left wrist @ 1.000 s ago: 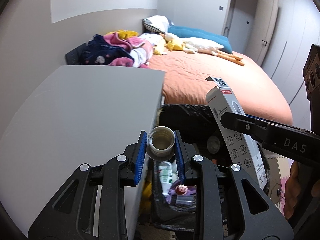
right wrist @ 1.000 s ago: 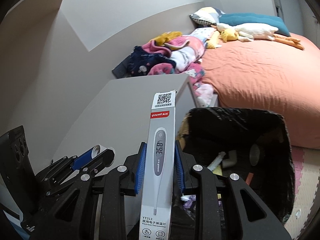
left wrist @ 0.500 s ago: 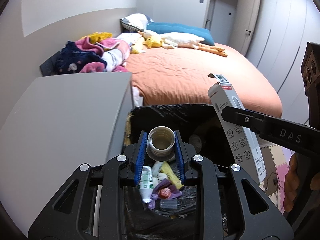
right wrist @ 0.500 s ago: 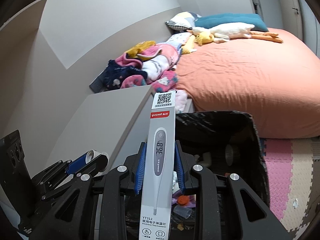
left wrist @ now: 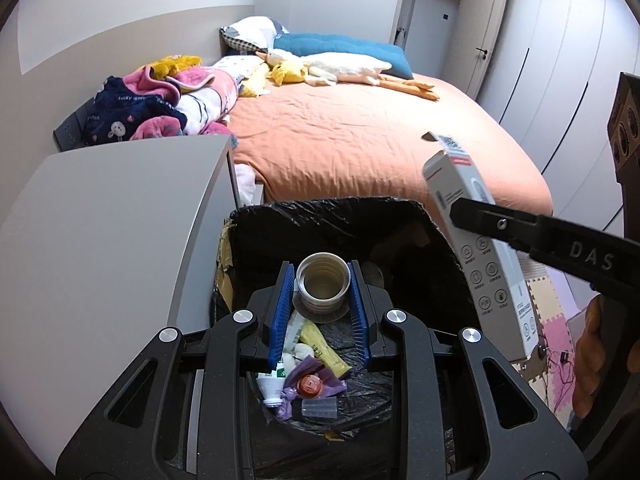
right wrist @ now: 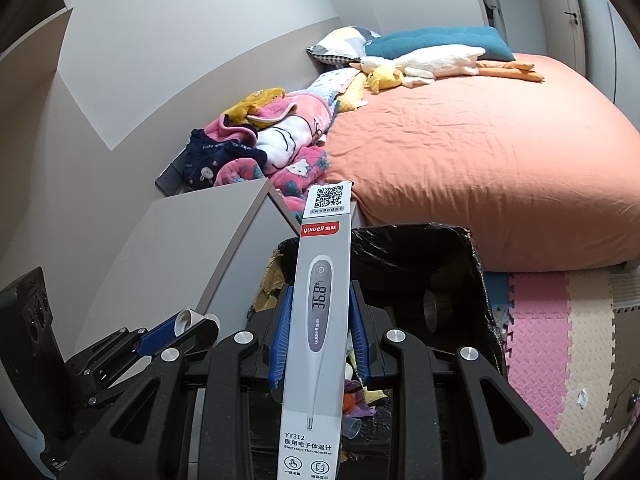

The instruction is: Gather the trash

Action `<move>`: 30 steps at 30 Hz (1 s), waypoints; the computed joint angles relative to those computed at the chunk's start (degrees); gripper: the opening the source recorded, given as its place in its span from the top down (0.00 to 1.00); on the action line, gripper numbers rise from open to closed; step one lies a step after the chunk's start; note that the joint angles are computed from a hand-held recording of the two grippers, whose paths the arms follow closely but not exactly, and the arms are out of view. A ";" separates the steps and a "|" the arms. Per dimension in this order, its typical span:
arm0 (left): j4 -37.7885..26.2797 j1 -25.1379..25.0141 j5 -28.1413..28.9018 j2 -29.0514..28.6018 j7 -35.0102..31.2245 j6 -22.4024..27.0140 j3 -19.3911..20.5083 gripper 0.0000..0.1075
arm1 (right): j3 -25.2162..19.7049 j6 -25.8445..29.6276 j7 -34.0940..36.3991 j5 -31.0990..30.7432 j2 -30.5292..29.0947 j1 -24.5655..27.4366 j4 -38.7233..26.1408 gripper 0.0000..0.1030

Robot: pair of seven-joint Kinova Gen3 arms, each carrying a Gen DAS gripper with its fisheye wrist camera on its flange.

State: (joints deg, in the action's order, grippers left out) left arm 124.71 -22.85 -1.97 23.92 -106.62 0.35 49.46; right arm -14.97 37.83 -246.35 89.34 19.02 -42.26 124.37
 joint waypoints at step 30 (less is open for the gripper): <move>4.57 -1.36 -16.64 -4.13 19.51 -9.17 -2.43 0.09 | 0.81 4.19 4.15 -4.48 -0.75 -3.15 -0.93 0.26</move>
State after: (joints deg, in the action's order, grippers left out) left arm 129.28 -24.21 -18.61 19.79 -87.11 -8.82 47.03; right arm -14.16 42.02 -242.20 84.86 18.27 -45.41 123.44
